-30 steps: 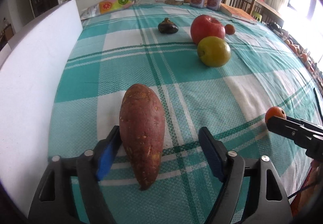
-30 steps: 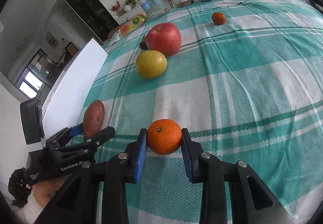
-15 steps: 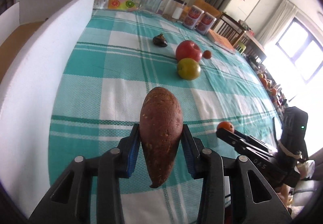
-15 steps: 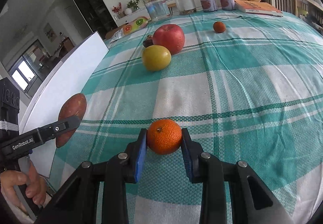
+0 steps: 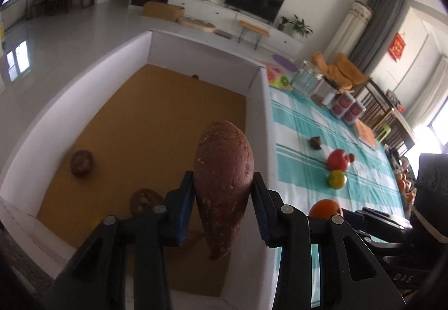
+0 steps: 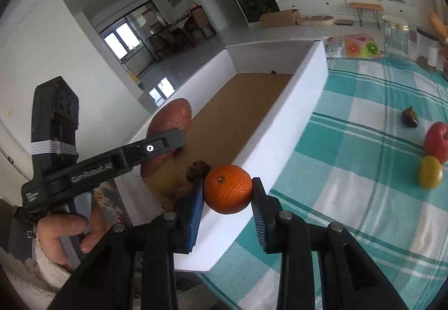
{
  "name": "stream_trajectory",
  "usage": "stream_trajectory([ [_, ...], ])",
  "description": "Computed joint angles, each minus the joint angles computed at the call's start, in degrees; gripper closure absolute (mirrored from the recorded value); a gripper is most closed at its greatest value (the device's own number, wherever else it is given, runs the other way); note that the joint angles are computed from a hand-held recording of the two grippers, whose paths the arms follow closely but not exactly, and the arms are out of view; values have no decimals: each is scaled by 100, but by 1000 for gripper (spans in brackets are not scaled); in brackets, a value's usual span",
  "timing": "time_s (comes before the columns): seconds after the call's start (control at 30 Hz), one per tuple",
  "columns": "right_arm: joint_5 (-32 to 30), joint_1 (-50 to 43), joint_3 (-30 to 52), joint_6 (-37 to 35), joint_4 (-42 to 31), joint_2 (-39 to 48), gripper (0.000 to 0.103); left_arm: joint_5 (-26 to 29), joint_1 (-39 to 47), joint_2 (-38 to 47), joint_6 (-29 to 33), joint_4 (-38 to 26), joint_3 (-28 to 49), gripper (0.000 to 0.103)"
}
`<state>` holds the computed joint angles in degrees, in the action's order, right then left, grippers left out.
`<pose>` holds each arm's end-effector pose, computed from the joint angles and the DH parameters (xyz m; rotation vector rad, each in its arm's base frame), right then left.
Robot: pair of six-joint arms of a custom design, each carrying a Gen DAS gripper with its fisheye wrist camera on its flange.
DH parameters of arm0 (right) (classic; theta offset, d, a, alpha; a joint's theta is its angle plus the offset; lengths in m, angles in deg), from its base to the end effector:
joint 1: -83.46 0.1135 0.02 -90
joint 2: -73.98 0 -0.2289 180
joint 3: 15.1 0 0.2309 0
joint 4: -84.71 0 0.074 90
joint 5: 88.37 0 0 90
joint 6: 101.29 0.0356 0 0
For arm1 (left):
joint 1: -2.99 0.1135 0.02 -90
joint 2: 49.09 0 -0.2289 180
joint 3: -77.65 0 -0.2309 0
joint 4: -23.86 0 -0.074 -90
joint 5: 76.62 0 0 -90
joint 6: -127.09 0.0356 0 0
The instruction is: Organize fruits
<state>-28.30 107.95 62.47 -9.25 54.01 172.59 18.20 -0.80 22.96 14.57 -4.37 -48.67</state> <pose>0.2972 0.1549 0.1746 -0.7090 2.3900 0.8434 0.2431 -0.0191 0.1789 -0.3514 2.3781 -0.3162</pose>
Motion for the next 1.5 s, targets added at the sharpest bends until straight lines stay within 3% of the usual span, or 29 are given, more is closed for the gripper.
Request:
stream_trajectory([
  [0.13, 501, 584, 1037, 13, -328, 937, 69, -433, 203, 831, 157, 122, 220, 60],
  [0.2, 555, 613, 1431, 162, -527, 1211, 66, -767, 167, 833, 200, 159, 195, 36],
  [0.27, 426, 451, 1272, 328, -273, 1029, 56, -1168, -4, 587, 157, 262, 91, 25],
  [0.33, 479, 208, 914, 307, 44, 652, 41, -1449, -214, 438, 138, 374, 57, 24],
  [0.43, 818, -288, 97, 93, 527, -42, 32, -1551, -625, 335, 60, 460, 90, 24],
  [0.53, 1344, -1017, -1240, -238, 1554, -687, 19, -1477, -1291, 193, -70, 536, 104, 23],
  [0.67, 2031, -2332, -2571, -839, 2971, -405, 17, -1325, -2468, 419, -164, 776, 213, 17],
  [0.8, 1898, -3846, -2505, -1101, 3398, 631, 17, -1172, -3290, 2065, -206, 1249, 958, 16],
  [0.87, 1949, -4356, -2445, -1249, 3610, 944, 17, -1369, -3542, 3093, -269, 1457, 1479, 16],
  [0.93, 1731, -4735, -1994, -997, 3167, 1226, 17, -1501, -3658, 4013, -311, 1413, 2124, 16],
  [1.03, 1622, -4951, -1959, -837, 3230, 1266, 17, -1741, -3682, 4820, -324, 1217, 2872, 17],
  [1.17, 1737, -4876, -2016, -880, 3247, 1261, 13, -2266, -3678, 5408, -186, 977, 3554, 17],
  [1.23, 1886, -4756, -1985, -891, 3215, 1289, 10, -2223, -3599, 5620, -231, 826, 3776, 17],
  [1.5, 1748, -4752, -1876, -980, 3093, 1396, 0, -2409, -3651, 5681, -240, 1007, 3714, 14],
])
